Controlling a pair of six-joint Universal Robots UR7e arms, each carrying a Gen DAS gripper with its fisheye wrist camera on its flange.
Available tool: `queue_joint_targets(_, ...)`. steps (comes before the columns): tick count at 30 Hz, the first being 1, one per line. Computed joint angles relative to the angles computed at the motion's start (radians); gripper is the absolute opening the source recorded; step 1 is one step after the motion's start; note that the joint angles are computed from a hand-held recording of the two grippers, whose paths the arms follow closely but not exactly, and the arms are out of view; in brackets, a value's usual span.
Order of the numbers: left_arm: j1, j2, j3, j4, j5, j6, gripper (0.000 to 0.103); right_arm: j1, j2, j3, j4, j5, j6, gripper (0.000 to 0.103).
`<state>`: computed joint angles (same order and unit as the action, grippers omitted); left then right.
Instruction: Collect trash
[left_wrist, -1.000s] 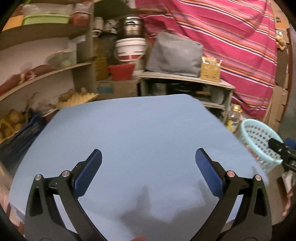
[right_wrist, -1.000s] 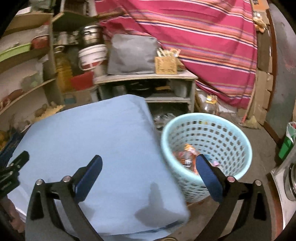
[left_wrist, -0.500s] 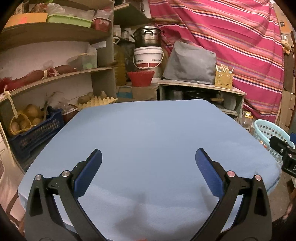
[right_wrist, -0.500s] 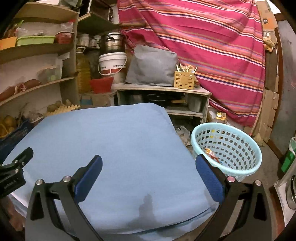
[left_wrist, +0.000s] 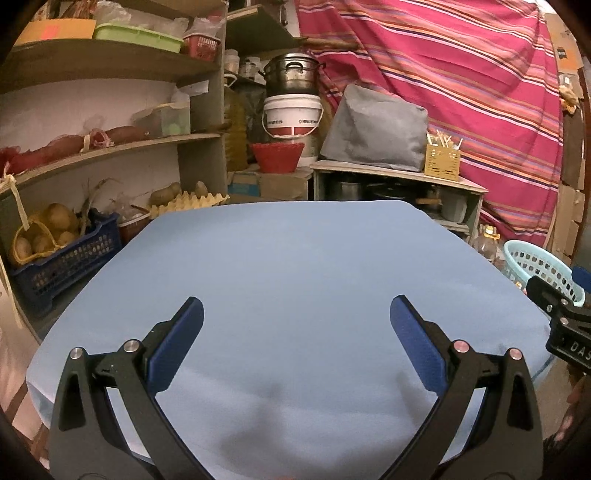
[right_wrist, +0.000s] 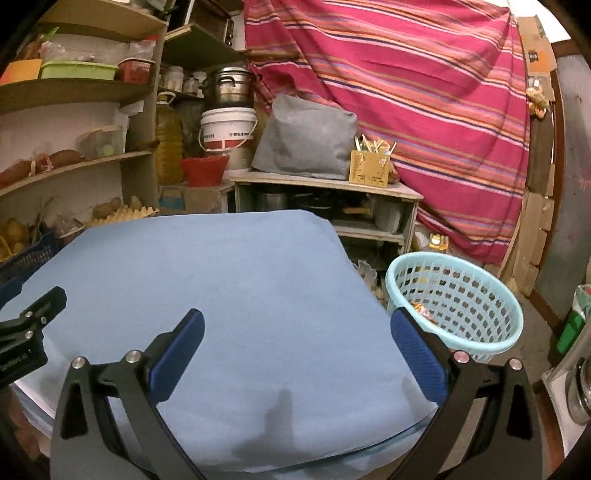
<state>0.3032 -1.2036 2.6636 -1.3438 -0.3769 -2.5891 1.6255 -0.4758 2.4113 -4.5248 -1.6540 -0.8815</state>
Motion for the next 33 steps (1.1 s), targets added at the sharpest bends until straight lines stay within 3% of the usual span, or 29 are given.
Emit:
queue_joint_targets(6, -0.009, 0.024, -0.004, -0.012, 0.001, 0.004, 0.098, 0.009, 0.01, 0.005, -0.022, 0.011, -0.011, 0.098)
queue_joint_targets(15, -0.038, 0.07, -0.028, 0.078, -0.027, -0.084, 0.098, 0.013, 0.015, 0.01, -0.039, 0.013, -0.016, 0.098)
queue_joint_targets(33, -0.031, 0.047, -0.026, 0.08, -0.021, -0.088, 0.098, 0.027, 0.026, 0.014, -0.063, 0.006, -0.025, 0.098)
